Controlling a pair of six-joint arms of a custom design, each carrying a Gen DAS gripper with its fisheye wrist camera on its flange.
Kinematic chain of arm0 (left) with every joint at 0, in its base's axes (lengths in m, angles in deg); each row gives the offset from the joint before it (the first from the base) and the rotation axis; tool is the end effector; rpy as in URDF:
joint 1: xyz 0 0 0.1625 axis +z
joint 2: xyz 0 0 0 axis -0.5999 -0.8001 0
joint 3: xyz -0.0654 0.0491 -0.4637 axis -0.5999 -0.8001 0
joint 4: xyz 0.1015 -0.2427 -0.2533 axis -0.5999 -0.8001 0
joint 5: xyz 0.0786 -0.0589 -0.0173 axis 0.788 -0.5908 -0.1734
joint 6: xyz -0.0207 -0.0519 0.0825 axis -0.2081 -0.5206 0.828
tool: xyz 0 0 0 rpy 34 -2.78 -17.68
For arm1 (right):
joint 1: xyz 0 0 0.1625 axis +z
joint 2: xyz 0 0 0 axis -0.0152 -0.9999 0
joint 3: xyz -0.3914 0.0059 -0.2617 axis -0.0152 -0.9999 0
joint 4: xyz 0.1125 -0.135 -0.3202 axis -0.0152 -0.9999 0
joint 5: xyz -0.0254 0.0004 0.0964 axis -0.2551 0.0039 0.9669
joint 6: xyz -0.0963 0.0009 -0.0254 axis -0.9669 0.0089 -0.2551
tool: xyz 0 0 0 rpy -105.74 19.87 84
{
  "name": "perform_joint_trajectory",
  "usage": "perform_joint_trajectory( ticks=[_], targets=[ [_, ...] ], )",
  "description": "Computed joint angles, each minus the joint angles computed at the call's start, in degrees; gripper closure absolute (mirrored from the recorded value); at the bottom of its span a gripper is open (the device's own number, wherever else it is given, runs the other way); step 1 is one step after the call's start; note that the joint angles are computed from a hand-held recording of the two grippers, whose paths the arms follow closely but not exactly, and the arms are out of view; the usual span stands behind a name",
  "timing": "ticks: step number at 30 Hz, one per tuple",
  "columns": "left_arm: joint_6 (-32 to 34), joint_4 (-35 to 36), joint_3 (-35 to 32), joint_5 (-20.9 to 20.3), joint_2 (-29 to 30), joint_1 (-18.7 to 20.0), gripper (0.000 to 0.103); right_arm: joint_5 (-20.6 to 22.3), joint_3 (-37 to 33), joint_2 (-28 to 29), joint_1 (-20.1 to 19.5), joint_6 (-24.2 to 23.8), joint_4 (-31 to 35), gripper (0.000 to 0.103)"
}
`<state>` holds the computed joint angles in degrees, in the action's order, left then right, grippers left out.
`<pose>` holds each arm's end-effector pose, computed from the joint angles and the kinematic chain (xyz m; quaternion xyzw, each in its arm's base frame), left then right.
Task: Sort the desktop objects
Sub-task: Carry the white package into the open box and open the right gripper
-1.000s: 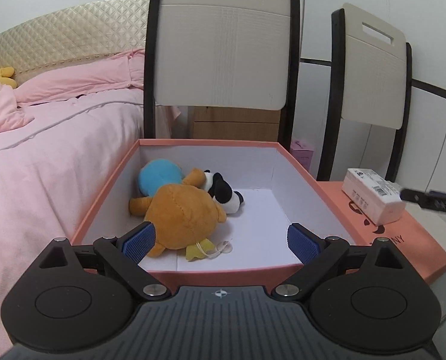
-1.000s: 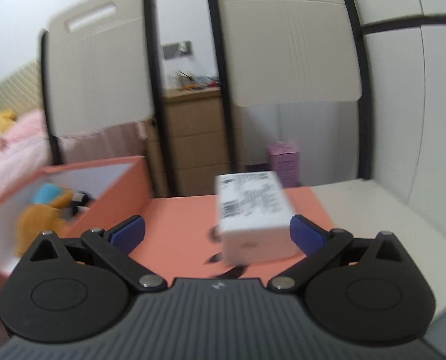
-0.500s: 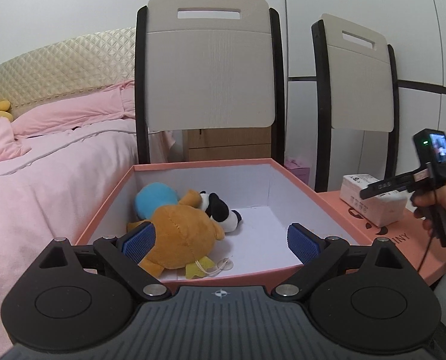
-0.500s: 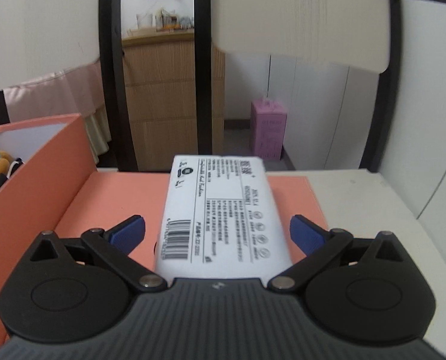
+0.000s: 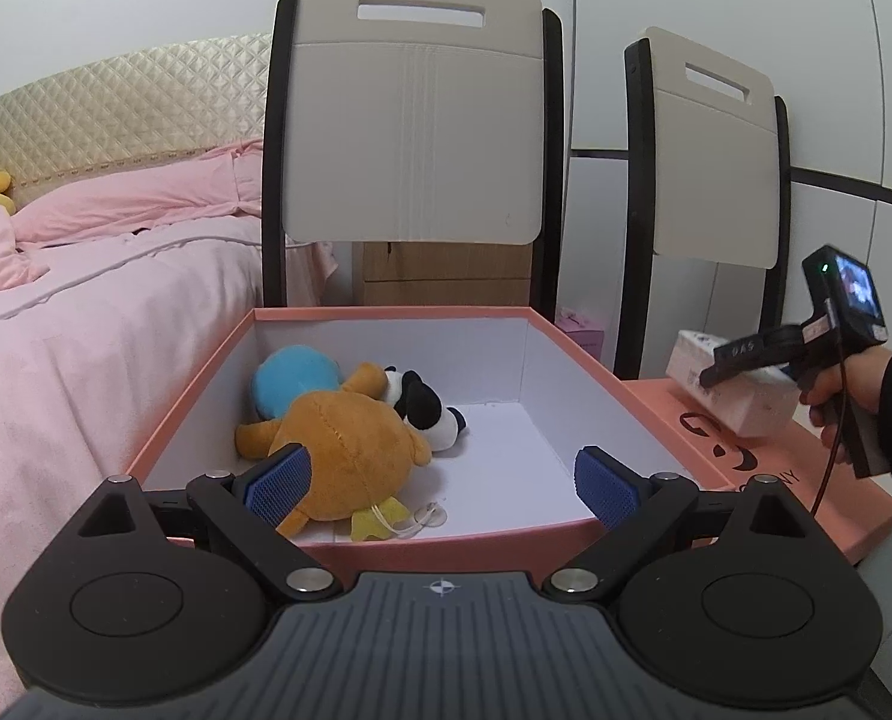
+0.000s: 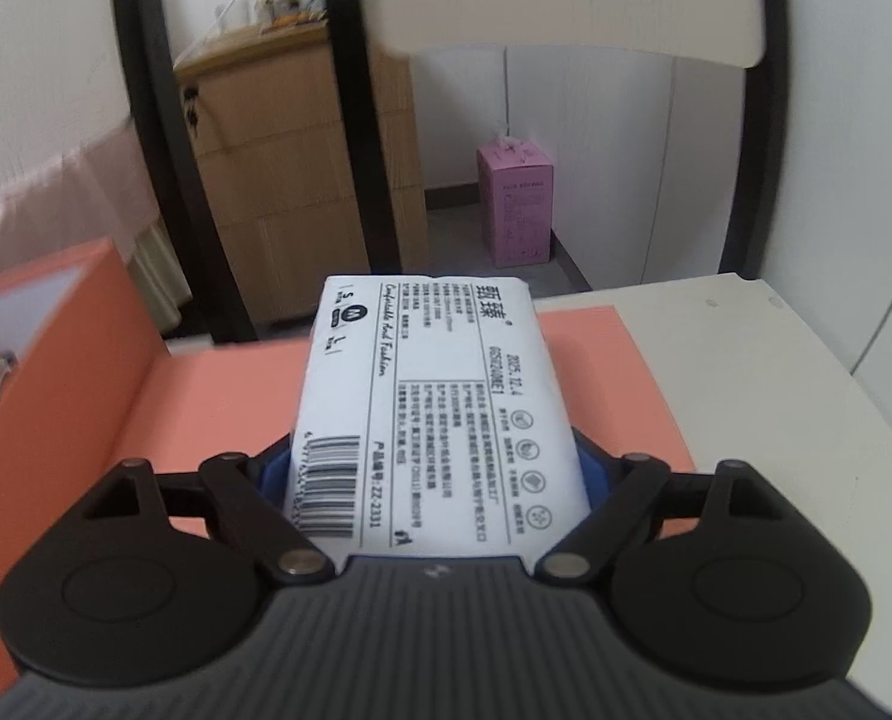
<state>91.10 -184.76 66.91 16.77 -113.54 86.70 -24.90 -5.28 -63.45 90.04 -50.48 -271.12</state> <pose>-0.1791 -0.5363 0.1405 0.2340 0.7750 -0.5092 0.2920 0.0803 -0.7985 0.2027 0.1229 -0.8633 0.3853 0.3019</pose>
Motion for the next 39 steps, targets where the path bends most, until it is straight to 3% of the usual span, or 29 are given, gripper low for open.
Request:
perform_joint_trajectory(
  ticks=[7, 13, 20, 27, 35, 37, 39],
  targets=[
    [8.99, -14.48, -0.18, -2.66, 3.16, -0.7, 0.007, 6.47, 3.6, -3.31, 5.18, -3.12, -1.72, 0.017],
    [9.04, -15.71, -1.11, -1.12, 3.63, -0.88, 0.007, 9.33, 1.9, -2.18, 10.29, -6.52, 5.76, 0.017],
    [10.48, -19.65, -2.44, 0.2, 3.85, -1.05, 0.007, 7.59, -4.5, 3.09, 13.38, -9.16, 18.95, 0.017],
    [9.3, -18.02, -2.59, 0.98, 3.45, -0.97, 0.007, 2.02, -12.54, 9.86, 14.63, -10.3, 29.31, 0.017],
    [7.89, -14.96, -2.53, 0.99, 2.96, -0.66, 0.007, -1.09, -15.31, 12.56, 13.65, -8.34, 33.87, 0.015],
    [7.63, -13.55, -2.5, 1.0, 2.87, -0.54, 0.007, -0.18, -14.33, 12.14, 13.48, -8.07, 32.2, 0.0],
    [7.27, -12.88, -2.32, 0.87, 2.78, -0.49, 0.007, 0.96, -11.48, 10.93, 13.43, -8.53, 27.79, 0.0]
  ],
)
